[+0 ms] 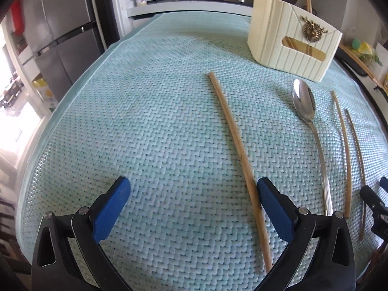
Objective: Organize utensils
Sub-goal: 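Withdraw both tools from the holder back over the remaining chopsticks, then close the right gripper on a chopstick while the left gripper closes on another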
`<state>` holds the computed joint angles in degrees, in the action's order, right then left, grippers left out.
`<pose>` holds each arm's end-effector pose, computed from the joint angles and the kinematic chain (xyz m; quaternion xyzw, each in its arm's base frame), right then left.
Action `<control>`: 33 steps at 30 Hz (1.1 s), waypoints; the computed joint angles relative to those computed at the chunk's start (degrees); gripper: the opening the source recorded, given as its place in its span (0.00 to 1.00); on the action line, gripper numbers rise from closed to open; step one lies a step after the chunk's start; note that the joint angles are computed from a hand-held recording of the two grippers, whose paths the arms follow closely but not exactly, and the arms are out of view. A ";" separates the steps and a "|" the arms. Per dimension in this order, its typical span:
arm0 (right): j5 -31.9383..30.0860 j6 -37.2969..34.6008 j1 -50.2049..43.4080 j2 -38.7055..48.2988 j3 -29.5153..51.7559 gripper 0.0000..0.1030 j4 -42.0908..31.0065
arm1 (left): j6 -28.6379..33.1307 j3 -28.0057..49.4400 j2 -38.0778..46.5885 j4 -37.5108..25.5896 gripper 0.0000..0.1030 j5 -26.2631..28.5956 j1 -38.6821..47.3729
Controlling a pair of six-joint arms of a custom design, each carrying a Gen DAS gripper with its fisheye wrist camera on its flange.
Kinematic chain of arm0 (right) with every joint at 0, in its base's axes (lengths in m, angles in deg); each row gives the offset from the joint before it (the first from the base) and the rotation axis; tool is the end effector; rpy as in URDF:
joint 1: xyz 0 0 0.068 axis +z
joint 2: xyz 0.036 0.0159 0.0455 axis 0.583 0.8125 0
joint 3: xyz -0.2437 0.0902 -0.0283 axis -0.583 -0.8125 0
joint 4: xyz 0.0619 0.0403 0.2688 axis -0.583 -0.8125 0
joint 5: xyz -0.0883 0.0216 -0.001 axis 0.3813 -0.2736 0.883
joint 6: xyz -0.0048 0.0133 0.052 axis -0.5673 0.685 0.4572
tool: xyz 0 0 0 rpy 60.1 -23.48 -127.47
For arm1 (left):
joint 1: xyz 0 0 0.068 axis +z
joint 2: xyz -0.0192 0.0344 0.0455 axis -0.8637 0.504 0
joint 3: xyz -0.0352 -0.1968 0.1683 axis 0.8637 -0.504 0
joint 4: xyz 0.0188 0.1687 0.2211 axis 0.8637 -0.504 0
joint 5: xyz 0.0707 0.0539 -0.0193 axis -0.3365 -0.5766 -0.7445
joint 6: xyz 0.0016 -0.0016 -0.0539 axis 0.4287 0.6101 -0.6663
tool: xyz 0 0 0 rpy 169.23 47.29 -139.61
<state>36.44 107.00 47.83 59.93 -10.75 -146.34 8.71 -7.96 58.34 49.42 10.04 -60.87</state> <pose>0.1765 0.0236 0.2831 0.2465 0.9248 -0.0923 0.2748 0.3857 -0.0160 0.2154 0.2208 0.9310 -0.0648 0.2834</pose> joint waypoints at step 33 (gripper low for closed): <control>-11.77 -20.03 -16.87 18.66 9.30 0.42 16.20 | -4.40 20.43 17.47 -0.97 1.00 -1.10 -5.88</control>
<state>24.67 86.97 30.97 78.58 -1.45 -130.14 4.31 12.48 75.81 48.45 8.94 -66.74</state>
